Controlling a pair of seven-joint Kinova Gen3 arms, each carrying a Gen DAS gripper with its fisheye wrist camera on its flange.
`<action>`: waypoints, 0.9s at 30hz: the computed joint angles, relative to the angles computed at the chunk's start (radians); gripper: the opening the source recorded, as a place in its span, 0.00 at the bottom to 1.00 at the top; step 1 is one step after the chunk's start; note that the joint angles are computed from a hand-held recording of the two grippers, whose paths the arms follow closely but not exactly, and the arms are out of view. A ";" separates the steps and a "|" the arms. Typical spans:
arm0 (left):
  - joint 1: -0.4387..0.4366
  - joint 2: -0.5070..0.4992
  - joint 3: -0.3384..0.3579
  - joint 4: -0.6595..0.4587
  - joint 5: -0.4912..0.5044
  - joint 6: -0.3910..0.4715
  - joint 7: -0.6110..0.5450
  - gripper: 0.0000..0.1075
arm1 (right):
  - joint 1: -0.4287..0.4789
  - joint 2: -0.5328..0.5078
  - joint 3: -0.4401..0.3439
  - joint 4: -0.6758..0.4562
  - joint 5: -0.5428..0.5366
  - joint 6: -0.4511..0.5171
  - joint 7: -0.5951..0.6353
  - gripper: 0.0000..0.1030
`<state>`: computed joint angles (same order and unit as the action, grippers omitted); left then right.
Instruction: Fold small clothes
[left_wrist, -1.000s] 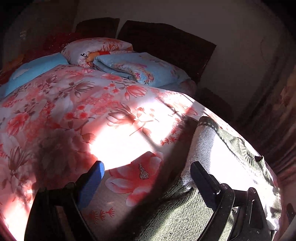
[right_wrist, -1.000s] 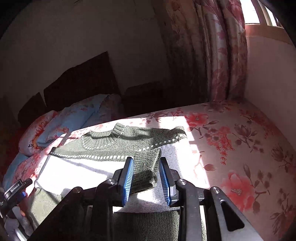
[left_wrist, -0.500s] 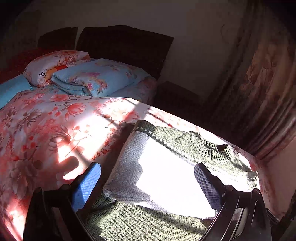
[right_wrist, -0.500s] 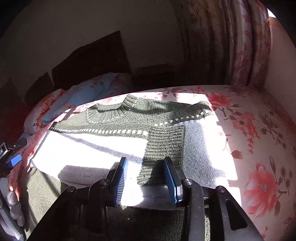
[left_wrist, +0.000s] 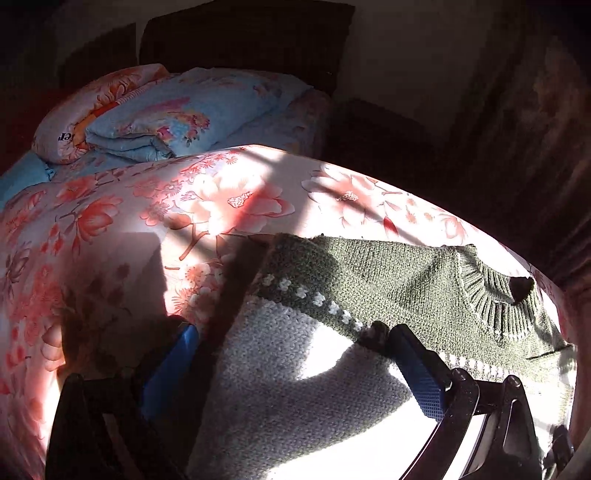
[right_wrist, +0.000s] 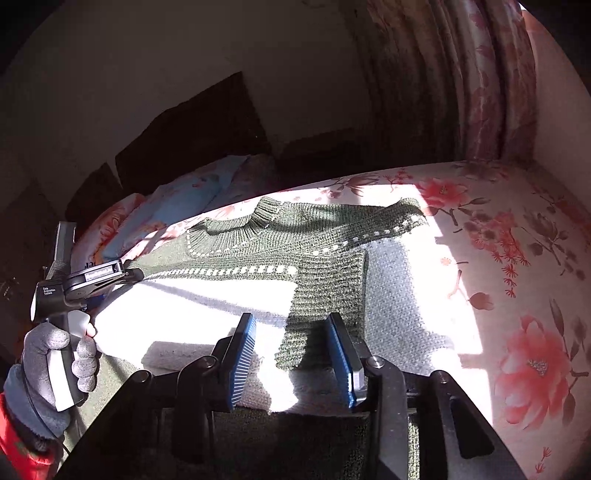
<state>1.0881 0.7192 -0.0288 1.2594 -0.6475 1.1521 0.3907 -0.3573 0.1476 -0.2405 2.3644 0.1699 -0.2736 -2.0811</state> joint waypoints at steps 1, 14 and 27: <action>0.034 -0.005 -0.030 0.008 -0.011 0.008 0.041 0.96 | 0.003 -0.001 -0.002 0.002 0.004 -0.003 -0.005 0.39; -0.012 0.066 0.097 -0.133 -0.091 0.008 -0.168 0.96 | 0.006 -0.001 -0.002 0.003 0.020 -0.008 -0.020 0.39; 0.157 0.080 -0.038 -0.202 -0.041 0.082 -0.196 0.96 | 0.024 0.005 -0.011 0.001 0.065 -0.010 -0.057 0.39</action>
<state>1.2454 0.7994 -0.0665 1.0576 -0.6887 1.2344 0.1949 -0.3338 0.1522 -0.2511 2.3656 0.2346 -0.2836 -2.1381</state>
